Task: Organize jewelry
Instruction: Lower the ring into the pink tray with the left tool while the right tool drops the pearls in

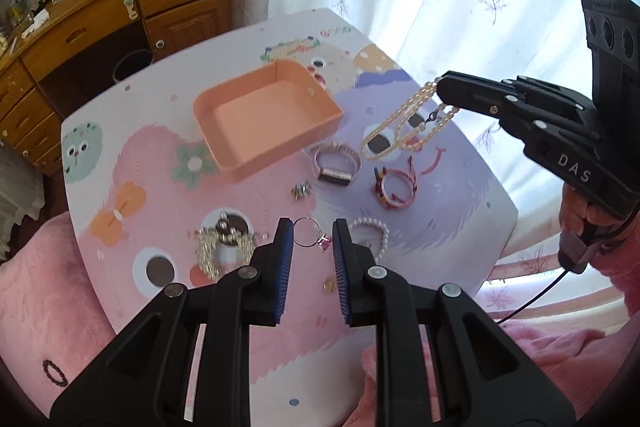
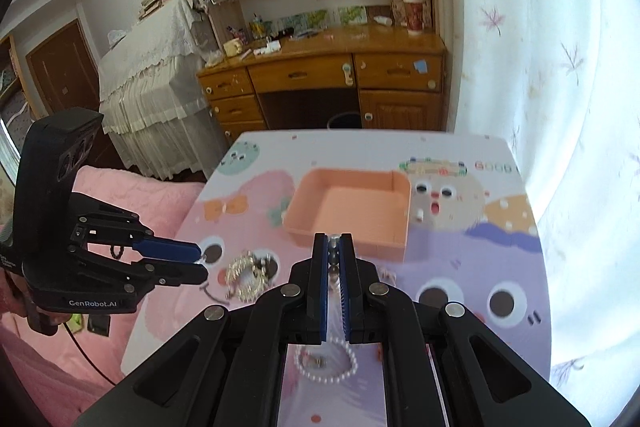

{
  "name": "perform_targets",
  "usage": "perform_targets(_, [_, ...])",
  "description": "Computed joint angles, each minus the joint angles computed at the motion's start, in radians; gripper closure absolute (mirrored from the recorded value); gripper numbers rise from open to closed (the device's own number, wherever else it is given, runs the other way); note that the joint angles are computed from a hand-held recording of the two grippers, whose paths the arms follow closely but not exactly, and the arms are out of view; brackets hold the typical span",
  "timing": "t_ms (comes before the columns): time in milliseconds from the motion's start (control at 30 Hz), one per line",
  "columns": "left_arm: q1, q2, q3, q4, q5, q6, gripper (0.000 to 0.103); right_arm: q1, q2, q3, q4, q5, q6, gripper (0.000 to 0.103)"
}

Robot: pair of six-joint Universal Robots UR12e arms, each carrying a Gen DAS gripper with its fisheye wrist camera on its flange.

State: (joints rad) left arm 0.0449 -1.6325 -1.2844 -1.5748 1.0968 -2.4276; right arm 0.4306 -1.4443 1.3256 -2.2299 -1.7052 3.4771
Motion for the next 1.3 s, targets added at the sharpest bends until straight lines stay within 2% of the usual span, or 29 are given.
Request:
perform_targets(167, [-0.005,-0.041,0.05,0.064,-0.066,-0.064,0.086,-0.007,0.054,-0.08,-0.036,-0.018,-0.008,0.098])
perform_targets(300, [-0.009,-0.081,0.075,0.147,-0.123,-0.162,0.086,-0.015,0.094,-0.115,-0.097,-0.039,0.007,0.098])
perform_targets(367, [-0.011,-0.1,0.084,0.18,-0.147,-0.209,0.086,-0.016,0.119,-0.137,-0.092,-0.064,0.007,0.098])
perform_targets(500, [-0.033,-0.142,0.099,0.253,-0.112,-0.277,0.086,-0.023,0.154,-0.158,-0.082,-0.079,0.006,0.098])
perform_targets(633, [-0.046,-0.174,0.097,0.299,-0.08,-0.327,0.086,-0.035,0.173,-0.135,-0.127,-0.053,-0.006,0.098])
perform_targets(667, [-0.052,-0.183,0.102,0.297,-0.056,-0.336,0.085,-0.044,0.176,-0.126,-0.116,-0.037,-0.016,0.094])
perform_targets(700, [-0.06,-0.198,0.124,0.271,-0.029,-0.334,0.083,-0.049,0.19,-0.148,-0.063,-0.025,-0.029,0.09])
perform_targets(733, [-0.064,-0.208,0.132,0.261,-0.009,-0.332,0.081,-0.05,0.202,-0.167,-0.019,-0.029,-0.041,0.076])
perform_targets(767, [-0.068,-0.214,0.14,0.257,0.012,-0.337,0.067,-0.052,0.204,-0.162,-0.015,-0.028,-0.05,0.063])
perform_targets(800, [-0.069,-0.214,0.138,0.264,0.027,-0.346,0.047,-0.054,0.206,-0.159,-0.023,-0.021,-0.06,0.06])
perform_targets(833, [-0.067,-0.213,0.132,0.276,0.026,-0.354,0.041,-0.055,0.206,-0.154,-0.032,-0.012,-0.062,0.056])
perform_targets(933, [-0.056,-0.208,0.122,0.284,0.015,-0.37,0.039,-0.061,0.205,-0.146,-0.027,0.001,-0.057,0.049])
perform_targets(1033, [-0.054,-0.207,0.124,0.278,0.046,-0.385,0.039,-0.06,0.204,-0.145,-0.015,-0.008,-0.036,0.041])
perform_targets(1167, [-0.03,-0.191,0.114,0.273,0.008,-0.399,0.039,-0.057,0.188,-0.128,-0.027,-0.023,0.014,0.029])
perform_targets(1300, [-0.014,-0.165,0.097,0.271,0.014,-0.381,0.039,-0.037,0.162,-0.111,-0.012,-0.075,0.08,0.02])
